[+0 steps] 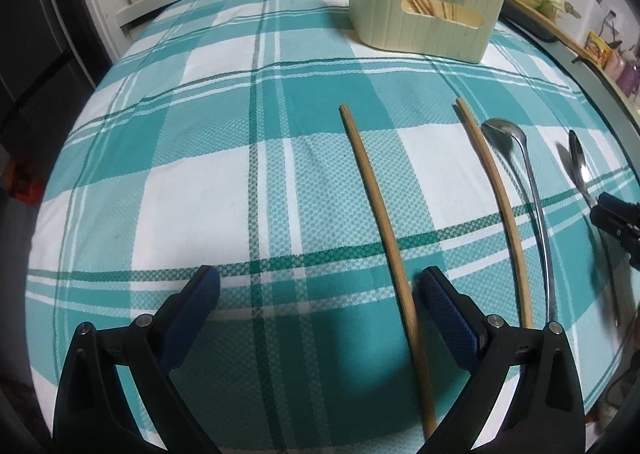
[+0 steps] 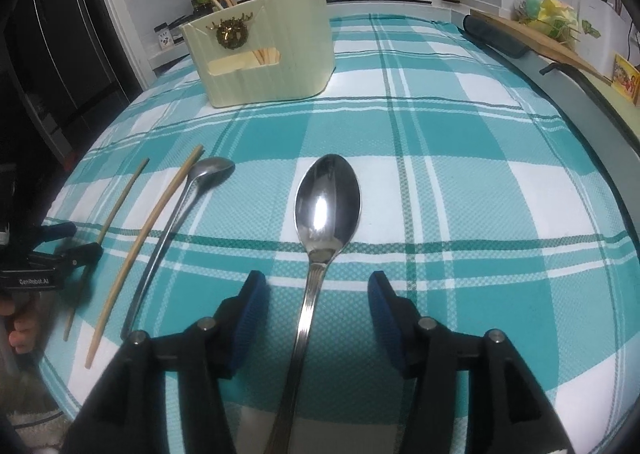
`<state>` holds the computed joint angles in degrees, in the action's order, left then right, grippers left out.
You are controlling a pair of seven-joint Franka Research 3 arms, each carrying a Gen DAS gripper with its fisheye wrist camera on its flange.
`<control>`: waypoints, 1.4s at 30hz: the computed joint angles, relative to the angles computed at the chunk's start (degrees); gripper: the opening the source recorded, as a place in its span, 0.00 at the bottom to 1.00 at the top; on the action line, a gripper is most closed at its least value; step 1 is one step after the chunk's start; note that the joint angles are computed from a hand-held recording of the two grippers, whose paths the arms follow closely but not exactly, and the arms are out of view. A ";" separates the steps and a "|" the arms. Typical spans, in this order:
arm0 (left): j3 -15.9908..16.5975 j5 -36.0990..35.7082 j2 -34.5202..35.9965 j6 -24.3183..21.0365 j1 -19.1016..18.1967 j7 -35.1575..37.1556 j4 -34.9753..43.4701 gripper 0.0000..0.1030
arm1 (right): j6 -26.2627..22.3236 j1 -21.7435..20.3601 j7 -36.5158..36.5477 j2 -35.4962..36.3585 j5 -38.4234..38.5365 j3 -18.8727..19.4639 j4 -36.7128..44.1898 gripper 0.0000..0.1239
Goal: Organize utensils
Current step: 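Move the right tool over a steel spoon while the left tool aligns over a chopstick, then close the right tool on the steel spoon while the left tool grasps a chopstick, then lift the spoon and chopstick and carry both above the cream box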
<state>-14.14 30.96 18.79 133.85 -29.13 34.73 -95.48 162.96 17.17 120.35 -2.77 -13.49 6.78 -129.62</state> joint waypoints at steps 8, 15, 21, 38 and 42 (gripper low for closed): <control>0.64 -2.74 5.68 -2.53 0.18 3.95 8.75 0.91 | -7.48 1.61 7.51 5.05 -12.20 -0.95 7.88 0.44; 1.94 -4.55 11.48 -7.59 -1.03 6.49 19.09 0.54 | -9.29 3.99 9.67 9.00 -14.86 -3.42 13.04 0.36; 2.32 -5.81 13.21 -5.17 -1.52 8.06 21.43 0.04 | -8.06 4.73 7.89 11.72 -14.82 -5.09 16.18 0.34; 1.91 7.82 -6.81 14.34 0.43 -7.60 0.86 0.04 | 13.11 -3.79 9.10 -3.28 -11.99 0.35 3.12 0.34; 0.91 8.79 -8.43 16.27 1.37 -9.24 -0.53 0.04 | 14.21 -7.52 10.34 -4.51 -13.24 4.13 2.88 0.34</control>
